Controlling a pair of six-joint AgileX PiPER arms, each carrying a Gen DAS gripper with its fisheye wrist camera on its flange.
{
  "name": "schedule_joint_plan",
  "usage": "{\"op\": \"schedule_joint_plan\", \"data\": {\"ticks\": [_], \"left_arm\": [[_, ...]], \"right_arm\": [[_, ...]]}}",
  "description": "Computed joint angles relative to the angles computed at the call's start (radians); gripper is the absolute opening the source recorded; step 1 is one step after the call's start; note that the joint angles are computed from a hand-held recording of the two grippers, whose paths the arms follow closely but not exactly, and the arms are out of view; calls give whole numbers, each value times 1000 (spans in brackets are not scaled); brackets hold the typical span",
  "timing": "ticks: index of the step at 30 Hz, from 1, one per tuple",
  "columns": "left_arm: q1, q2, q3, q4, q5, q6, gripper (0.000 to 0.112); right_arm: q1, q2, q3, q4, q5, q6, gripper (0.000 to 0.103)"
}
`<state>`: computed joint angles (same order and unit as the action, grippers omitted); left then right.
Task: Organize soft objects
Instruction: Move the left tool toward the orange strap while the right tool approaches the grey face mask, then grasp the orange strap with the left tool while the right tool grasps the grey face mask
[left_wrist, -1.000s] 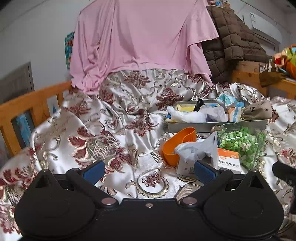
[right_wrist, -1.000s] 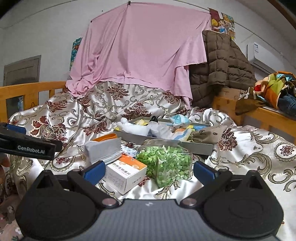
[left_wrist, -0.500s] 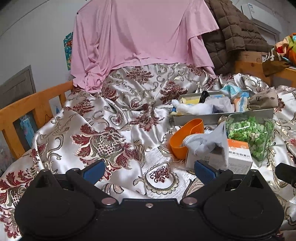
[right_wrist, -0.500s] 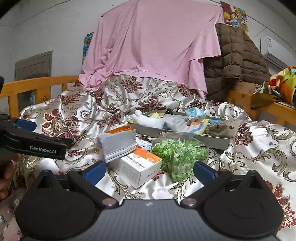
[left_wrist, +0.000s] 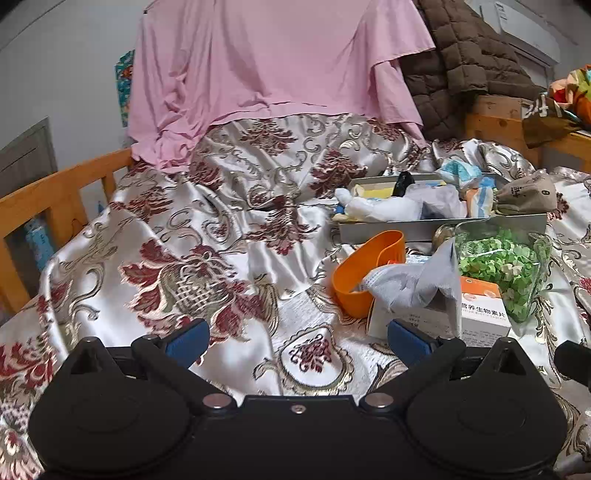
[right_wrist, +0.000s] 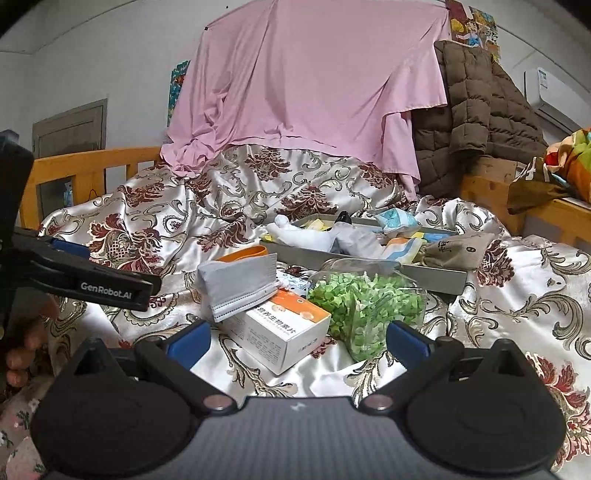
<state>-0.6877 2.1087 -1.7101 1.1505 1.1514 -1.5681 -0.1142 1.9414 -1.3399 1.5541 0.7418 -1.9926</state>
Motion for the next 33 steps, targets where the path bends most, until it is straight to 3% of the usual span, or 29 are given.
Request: {"op": "schedule_joint_plan", "data": {"ticks": [7, 12, 15, 20, 23, 25, 29, 33], "left_arm": [[83, -30, 13, -23, -168, 65, 102], [186, -41, -10, -148, -337, 221, 102], [238, -25, -57, -232, -387, 286, 102], [337, 29, -179, -451, -478, 499, 102], [405, 86, -291, -714, -527, 763, 102], [430, 146, -404, -844, -499, 933, 102], [451, 244, -587, -964, -420, 1125, 102], [449, 320, -710, -933, -342, 1154, 99]], "right_arm": [[1, 18, -8, 37, 52, -38, 103], [31, 63, -85, -13, 61, 11, 103], [54, 89, -131, -28, 60, 47, 103], [86, 142, -236, -103, 74, 215, 103], [120, 173, -293, -127, 49, 326, 103], [140, 199, -340, -138, 47, 396, 103], [176, 242, -413, -173, 18, 483, 103], [195, 276, -467, -245, -16, 572, 103]]}}
